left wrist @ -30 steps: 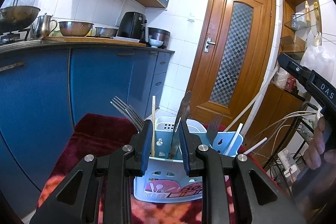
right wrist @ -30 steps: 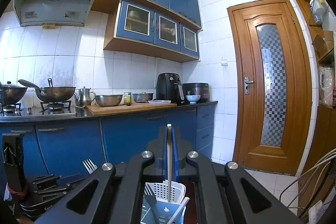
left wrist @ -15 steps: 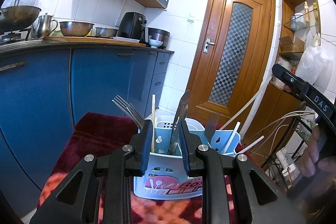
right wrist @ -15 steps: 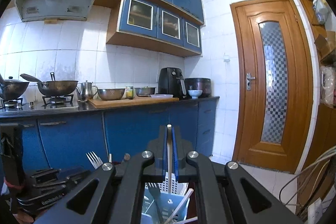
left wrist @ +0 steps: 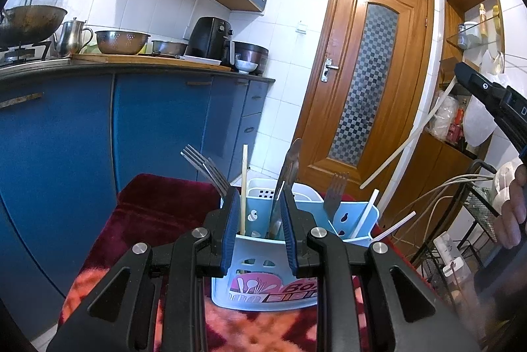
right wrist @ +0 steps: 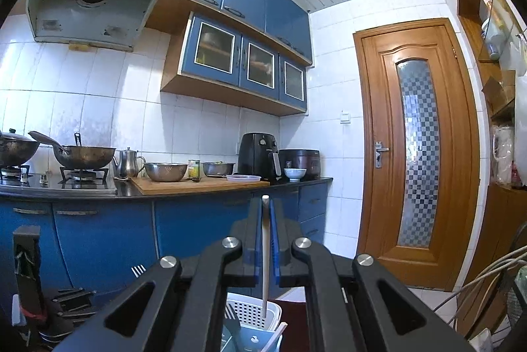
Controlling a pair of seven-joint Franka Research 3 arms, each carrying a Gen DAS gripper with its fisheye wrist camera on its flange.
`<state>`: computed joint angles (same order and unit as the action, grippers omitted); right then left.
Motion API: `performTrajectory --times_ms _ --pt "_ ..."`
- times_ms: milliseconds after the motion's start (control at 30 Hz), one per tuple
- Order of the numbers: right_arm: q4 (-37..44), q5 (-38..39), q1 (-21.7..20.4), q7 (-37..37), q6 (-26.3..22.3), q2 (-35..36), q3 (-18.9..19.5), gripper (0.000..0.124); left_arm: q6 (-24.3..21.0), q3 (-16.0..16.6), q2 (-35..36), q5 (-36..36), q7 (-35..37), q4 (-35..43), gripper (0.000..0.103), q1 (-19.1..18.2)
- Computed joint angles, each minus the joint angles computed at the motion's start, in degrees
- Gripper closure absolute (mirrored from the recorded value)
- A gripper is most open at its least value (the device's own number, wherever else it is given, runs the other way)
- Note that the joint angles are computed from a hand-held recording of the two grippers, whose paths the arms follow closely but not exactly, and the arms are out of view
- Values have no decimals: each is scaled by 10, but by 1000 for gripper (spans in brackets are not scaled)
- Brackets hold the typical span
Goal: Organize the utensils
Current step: 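Withdraw both open tools from the holder back to the remaining utensils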
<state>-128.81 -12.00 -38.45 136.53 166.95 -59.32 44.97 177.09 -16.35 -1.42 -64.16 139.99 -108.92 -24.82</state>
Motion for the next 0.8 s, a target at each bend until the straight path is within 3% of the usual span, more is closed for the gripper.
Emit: performTrajectory --times_ms 367,800 --pt "3 -8 63 -10 -54 72 2 118 -1 6 -9 -28 18 -11 78 -5" --pt "-26 -60 146 52 -87 152 -25 116 -9 11 -14 -10 -6 -25 78 -7"
